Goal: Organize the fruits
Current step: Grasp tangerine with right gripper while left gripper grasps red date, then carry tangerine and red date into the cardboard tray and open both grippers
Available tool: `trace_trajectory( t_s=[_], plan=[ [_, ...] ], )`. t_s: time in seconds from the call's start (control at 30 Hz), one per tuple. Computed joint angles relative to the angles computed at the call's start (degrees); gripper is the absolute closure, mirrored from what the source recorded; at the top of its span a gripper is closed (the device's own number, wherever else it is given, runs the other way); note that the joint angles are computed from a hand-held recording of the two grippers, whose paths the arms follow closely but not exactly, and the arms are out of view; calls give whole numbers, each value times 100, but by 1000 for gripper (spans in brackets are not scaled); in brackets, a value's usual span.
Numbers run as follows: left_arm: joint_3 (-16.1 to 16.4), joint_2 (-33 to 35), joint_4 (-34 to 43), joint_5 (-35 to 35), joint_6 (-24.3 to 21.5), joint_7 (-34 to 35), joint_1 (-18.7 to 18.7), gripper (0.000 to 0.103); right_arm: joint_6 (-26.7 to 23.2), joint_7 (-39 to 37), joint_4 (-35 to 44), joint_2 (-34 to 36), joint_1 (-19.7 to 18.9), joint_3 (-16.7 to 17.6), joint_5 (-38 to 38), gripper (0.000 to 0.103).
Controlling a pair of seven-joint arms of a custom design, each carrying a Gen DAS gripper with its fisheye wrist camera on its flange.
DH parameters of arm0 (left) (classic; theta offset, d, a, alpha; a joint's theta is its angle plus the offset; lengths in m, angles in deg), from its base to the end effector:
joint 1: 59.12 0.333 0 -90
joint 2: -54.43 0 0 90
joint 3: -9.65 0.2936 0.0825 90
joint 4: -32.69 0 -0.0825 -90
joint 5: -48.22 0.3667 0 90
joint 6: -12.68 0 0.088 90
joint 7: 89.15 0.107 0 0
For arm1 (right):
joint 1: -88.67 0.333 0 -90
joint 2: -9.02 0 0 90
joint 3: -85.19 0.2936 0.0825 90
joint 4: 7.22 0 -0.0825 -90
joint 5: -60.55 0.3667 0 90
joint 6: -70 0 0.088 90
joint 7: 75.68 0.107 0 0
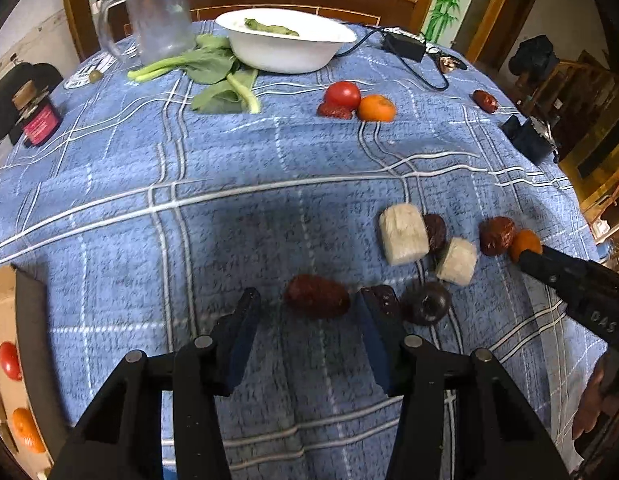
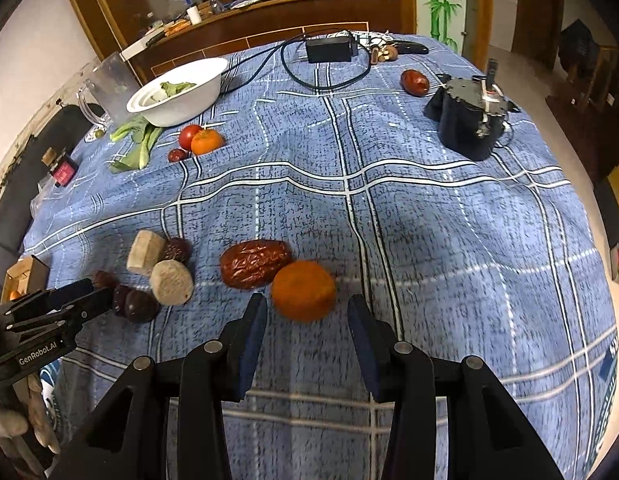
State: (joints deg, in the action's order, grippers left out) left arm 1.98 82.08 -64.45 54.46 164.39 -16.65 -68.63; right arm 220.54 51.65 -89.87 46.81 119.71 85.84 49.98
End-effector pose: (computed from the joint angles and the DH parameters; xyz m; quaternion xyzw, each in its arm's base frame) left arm 0.6564 -0.1934 0.3603 -0.6706 0.7034 -0.2047 0.1163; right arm 0.6221 0.3870 0.3511 -0.6930 0.6701 -0.1076 0.2432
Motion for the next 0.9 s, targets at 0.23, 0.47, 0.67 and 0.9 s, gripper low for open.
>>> trace_trajectory(
  t_s=[0.23, 0.47, 0.67, 0.9],
  plan=[
    [110, 27, 27, 215, 66, -198, -109, 72, -112, -68, 266, 201, 70, -52, -46, 67],
    [41, -320, -416, 123, 288, -221, -35, 72, 55, 98, -98, -47, 42, -38, 28, 68],
    [-42, -879, -1049, -28, 623, -217, 86, 72, 319, 495, -656, -480, 116, -63, -39, 68],
    [-139, -1874, -2177, -431, 1003, -20, 320, 72, 424, 833, -868, -747, 296, 68, -165, 68]
  ],
)
